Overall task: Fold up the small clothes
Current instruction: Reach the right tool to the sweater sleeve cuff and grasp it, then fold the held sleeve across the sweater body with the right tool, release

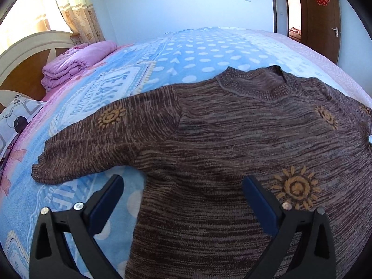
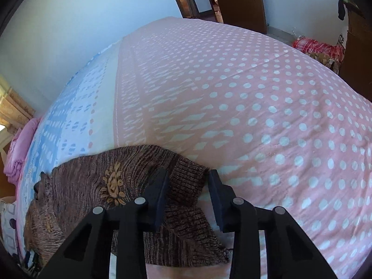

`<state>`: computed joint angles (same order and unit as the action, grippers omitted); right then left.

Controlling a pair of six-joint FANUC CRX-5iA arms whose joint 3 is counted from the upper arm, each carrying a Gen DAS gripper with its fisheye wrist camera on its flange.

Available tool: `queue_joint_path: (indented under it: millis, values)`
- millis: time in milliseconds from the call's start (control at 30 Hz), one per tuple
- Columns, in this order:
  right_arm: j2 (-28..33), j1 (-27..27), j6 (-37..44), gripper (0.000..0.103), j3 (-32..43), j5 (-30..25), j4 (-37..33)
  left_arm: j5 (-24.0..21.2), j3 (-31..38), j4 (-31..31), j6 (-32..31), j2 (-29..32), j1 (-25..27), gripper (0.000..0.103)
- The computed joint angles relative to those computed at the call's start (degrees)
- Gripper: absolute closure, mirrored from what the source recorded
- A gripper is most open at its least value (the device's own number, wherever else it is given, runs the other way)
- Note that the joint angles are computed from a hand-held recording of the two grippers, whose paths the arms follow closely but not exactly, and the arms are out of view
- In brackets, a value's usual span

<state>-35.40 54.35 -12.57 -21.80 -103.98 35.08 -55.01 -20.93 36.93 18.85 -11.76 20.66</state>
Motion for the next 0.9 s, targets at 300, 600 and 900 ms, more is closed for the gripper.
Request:
queue_joint_path:
  millis: [300,600,900]
  values:
    - [2.68,1.58,6.87,0.098,2.93,-1.03,6.42,-1.87,0.36,3.60,-0.78,-0.09,1.77,0.000]
    - [10.10,2.27,14.36,0.098,13.00,-1.38,9.87,-3.80,0.57,5.32,-1.00,0.21,2.77,0.000]
    - [20.68,1.32,23.90,0.098,25.12,1.73,9.46,-4.39,-0.88,7.79,-3.94,-0.47,3.71,0.000]
